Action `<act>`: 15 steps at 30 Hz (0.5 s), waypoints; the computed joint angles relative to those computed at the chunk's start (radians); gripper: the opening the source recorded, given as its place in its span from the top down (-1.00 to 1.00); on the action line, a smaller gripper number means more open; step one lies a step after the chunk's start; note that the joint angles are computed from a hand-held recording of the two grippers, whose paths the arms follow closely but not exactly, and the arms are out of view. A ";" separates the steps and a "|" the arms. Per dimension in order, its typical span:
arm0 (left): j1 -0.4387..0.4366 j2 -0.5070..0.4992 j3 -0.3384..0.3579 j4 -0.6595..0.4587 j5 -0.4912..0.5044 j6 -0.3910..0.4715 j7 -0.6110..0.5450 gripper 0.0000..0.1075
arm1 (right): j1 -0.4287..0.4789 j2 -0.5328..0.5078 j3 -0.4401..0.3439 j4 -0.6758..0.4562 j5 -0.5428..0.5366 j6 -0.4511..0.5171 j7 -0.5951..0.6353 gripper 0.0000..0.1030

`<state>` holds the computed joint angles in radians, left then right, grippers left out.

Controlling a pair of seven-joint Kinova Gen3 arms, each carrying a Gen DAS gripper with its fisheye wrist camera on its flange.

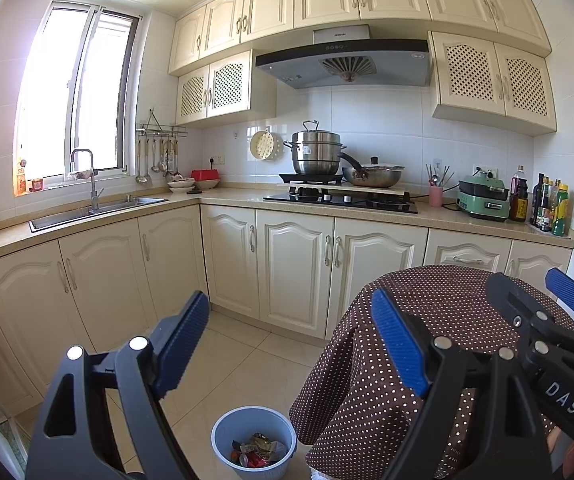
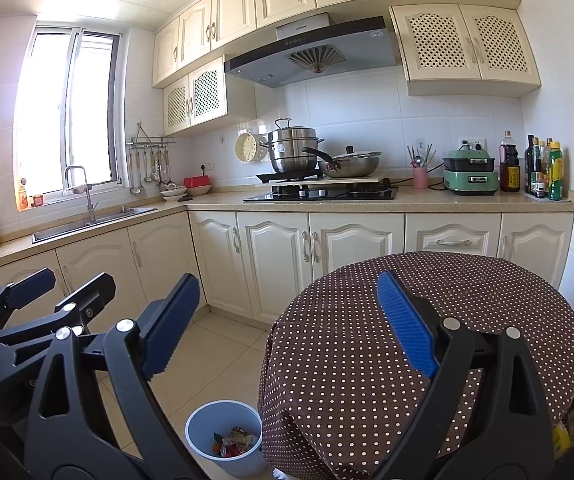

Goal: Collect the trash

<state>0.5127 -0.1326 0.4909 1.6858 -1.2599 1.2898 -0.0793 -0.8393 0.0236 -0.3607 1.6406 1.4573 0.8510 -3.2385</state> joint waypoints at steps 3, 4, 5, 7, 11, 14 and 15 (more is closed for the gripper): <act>0.000 -0.001 -0.002 -0.001 0.001 -0.001 -0.002 -0.53 | 0.000 0.000 0.000 0.000 -0.001 0.000 0.001 -0.73; 0.000 -0.001 -0.002 -0.001 0.001 -0.002 -0.002 -0.53 | 0.000 0.000 0.000 -0.001 -0.001 0.000 0.001 -0.73; 0.000 0.002 0.000 0.000 -0.001 0.000 0.001 -0.53 | -0.001 0.000 -0.001 -0.001 0.000 0.001 0.001 -0.73; 0.002 0.003 0.000 -0.001 -0.001 0.002 0.001 -0.53 | -0.001 0.001 -0.001 -0.002 -0.001 0.002 0.002 -0.73; 0.005 0.004 0.000 0.000 -0.002 0.005 0.004 -0.53 | -0.003 -0.001 -0.001 0.001 -0.002 0.004 0.000 -0.74; 0.009 0.005 0.002 0.005 -0.004 0.010 0.013 -0.53 | -0.001 0.000 0.000 0.000 -0.003 0.000 0.001 -0.74; 0.009 0.002 -0.004 0.004 -0.001 0.003 0.006 -0.53 | 0.000 0.000 0.001 0.001 -0.004 -0.003 0.001 -0.74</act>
